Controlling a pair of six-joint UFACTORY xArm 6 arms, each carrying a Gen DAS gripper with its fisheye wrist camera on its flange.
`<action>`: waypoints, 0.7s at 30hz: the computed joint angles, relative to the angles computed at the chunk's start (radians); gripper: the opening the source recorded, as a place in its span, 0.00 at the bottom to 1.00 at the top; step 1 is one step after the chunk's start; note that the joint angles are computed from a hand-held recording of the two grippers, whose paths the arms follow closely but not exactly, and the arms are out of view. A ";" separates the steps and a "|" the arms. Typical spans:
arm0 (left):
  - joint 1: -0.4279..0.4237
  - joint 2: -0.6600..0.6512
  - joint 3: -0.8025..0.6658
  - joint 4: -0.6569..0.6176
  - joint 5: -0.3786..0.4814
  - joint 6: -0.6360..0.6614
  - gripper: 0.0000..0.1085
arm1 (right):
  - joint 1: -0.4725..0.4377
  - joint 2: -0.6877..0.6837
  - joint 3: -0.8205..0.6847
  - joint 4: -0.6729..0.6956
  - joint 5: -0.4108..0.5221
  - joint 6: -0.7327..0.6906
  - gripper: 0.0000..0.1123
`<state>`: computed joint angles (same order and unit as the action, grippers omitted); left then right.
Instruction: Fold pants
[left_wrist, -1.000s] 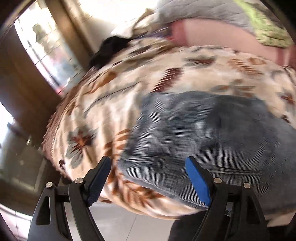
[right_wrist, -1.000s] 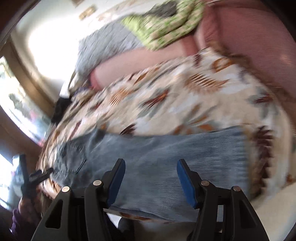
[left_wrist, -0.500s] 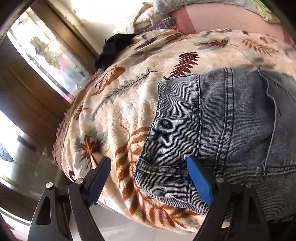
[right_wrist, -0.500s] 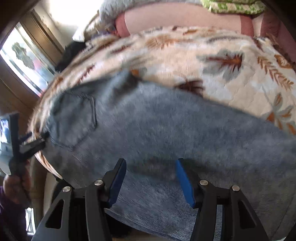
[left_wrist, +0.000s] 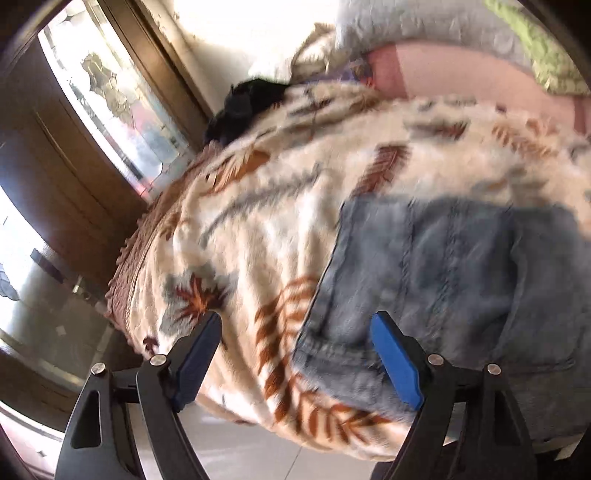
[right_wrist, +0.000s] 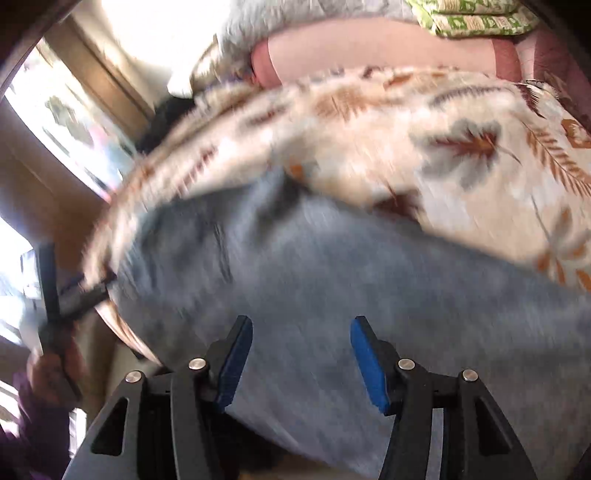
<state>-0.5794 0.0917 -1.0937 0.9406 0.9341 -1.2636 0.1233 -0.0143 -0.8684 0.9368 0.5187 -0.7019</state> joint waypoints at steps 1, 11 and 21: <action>-0.004 0.002 -0.014 0.013 -0.014 0.003 0.77 | 0.003 0.028 -0.037 0.046 0.008 -0.034 0.53; 0.015 0.261 -0.247 -0.070 0.034 0.114 0.77 | 0.077 0.299 -0.312 0.221 0.032 -0.086 0.53; 0.007 0.232 -0.230 -0.069 0.095 0.131 0.83 | 0.009 0.242 -0.179 0.182 -0.109 -0.033 0.31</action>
